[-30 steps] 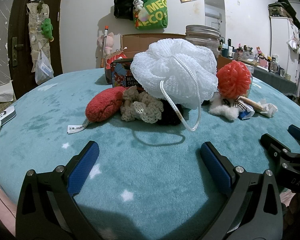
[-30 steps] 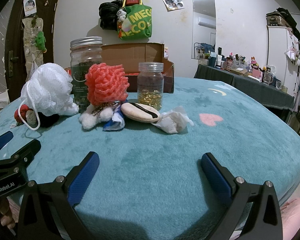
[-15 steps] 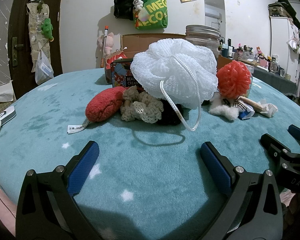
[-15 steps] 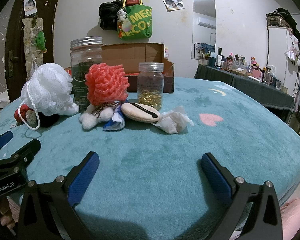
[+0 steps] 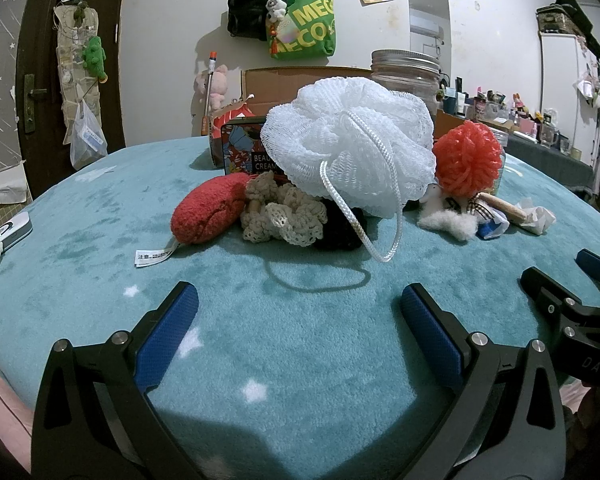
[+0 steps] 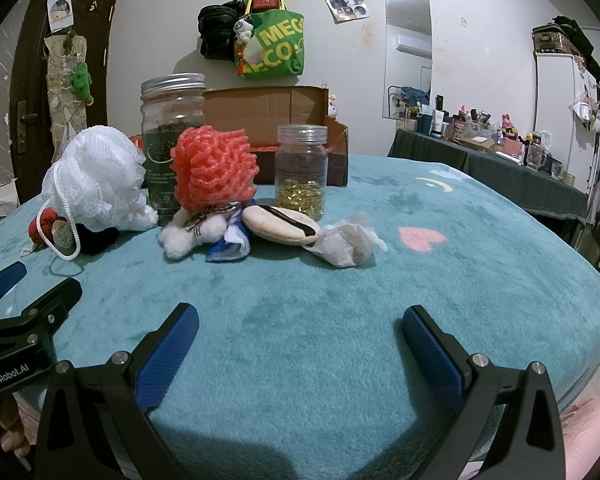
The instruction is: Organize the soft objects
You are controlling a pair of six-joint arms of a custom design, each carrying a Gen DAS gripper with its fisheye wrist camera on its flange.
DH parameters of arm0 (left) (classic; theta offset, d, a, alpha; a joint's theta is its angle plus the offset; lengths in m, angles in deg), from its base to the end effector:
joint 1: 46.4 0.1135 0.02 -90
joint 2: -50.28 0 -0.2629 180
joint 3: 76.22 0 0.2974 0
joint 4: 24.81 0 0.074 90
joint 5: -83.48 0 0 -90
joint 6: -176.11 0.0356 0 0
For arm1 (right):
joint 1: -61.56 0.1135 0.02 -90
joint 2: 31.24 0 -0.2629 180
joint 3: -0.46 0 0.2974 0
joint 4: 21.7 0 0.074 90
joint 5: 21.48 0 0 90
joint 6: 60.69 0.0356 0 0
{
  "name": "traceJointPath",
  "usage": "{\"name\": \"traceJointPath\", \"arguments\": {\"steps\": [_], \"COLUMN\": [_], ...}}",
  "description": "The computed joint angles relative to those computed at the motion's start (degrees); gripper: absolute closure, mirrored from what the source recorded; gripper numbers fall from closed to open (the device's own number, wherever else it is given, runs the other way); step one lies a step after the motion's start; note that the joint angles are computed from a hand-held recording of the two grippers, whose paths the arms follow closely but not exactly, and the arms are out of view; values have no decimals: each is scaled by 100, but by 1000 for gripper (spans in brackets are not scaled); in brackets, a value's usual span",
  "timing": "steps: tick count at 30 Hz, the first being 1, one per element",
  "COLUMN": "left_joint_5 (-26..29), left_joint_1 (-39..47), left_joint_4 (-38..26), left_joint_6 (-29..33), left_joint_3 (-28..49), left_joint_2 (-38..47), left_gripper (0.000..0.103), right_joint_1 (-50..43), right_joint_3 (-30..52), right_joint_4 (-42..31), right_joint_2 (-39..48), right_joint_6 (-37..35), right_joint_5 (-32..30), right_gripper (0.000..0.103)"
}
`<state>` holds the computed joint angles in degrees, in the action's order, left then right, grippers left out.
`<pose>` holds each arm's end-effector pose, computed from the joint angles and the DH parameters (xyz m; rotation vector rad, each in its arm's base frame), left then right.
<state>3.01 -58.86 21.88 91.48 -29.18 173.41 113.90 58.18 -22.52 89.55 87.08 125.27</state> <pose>0.3212 -0.0770 -0.0086 0.4231 2.0423 -0.2486 0.2255 0.2434 -0.0098 0.3586 2.0642 -0.2480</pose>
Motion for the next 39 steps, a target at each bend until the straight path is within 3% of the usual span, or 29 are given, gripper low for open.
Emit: {"name": "traceJointPath", "arguments": {"steps": [21, 30, 39], "left_joint_5": [47, 220, 417], "left_joint_1": [18, 96, 145], "left_joint_4": [-135, -702, -1047], "left_joint_6": [16, 82, 35], "left_joint_3": [46, -200, -87], "left_joint_2": [-3, -902, -1245], "left_gripper": [0, 0, 0], "right_joint_1": [-69, -153, -287], "right_joint_3": [-27, -245, -490], "right_joint_4": [111, 34, 32], "right_joint_2": [-22, -428, -1056], "right_joint_6": [-136, -135, -469], "right_joint_5": [-169, -318, -178], "right_gripper": [0, 0, 0]}}
